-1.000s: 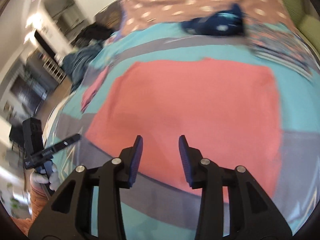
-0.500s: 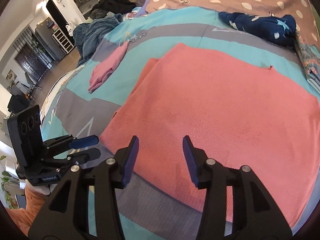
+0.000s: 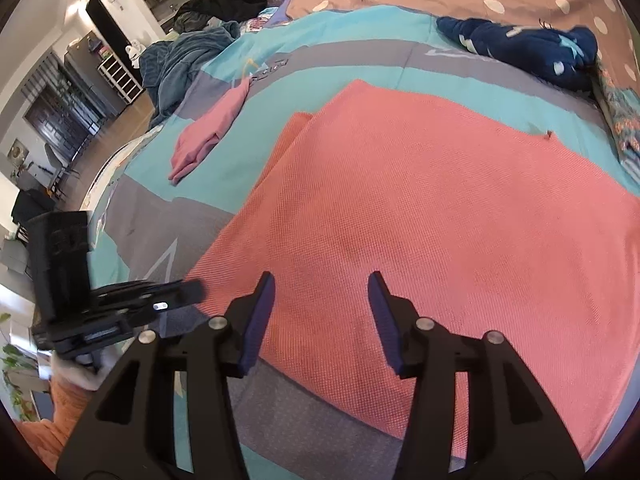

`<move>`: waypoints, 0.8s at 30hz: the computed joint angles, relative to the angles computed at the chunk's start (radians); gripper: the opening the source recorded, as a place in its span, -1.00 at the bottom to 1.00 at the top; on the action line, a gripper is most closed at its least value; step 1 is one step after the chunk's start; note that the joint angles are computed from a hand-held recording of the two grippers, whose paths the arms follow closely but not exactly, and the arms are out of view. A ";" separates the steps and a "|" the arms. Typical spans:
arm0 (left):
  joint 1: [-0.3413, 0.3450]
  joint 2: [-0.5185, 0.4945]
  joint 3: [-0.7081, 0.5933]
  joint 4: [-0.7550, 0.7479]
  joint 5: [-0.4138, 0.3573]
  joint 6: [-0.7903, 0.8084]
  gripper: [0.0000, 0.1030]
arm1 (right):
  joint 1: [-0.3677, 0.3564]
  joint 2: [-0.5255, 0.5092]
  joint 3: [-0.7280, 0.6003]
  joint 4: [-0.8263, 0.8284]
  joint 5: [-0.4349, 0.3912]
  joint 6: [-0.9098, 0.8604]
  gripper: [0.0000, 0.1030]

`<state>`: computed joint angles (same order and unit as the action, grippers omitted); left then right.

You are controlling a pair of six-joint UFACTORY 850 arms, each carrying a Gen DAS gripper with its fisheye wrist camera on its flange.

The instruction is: Fold small clothes

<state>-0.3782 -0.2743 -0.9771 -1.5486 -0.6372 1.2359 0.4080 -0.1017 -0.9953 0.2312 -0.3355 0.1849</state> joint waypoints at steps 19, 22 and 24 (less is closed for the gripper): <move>-0.045 0.093 0.062 0.028 0.167 0.240 -0.46 | 0.029 -0.171 -0.229 -0.286 -0.072 0.149 0.15; -0.043 0.058 0.002 0.205 0.088 0.313 -0.33 | 0.024 -0.156 -0.202 -0.288 -0.088 0.157 0.15; -0.043 0.028 -0.046 0.341 0.054 0.283 -0.27 | 0.014 -0.142 -0.179 -0.285 -0.091 0.167 0.15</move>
<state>-0.4211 -0.2459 -1.0233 -1.2080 -0.5831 1.5192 0.4222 -0.2435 -1.1744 -0.0533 -0.4266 0.3519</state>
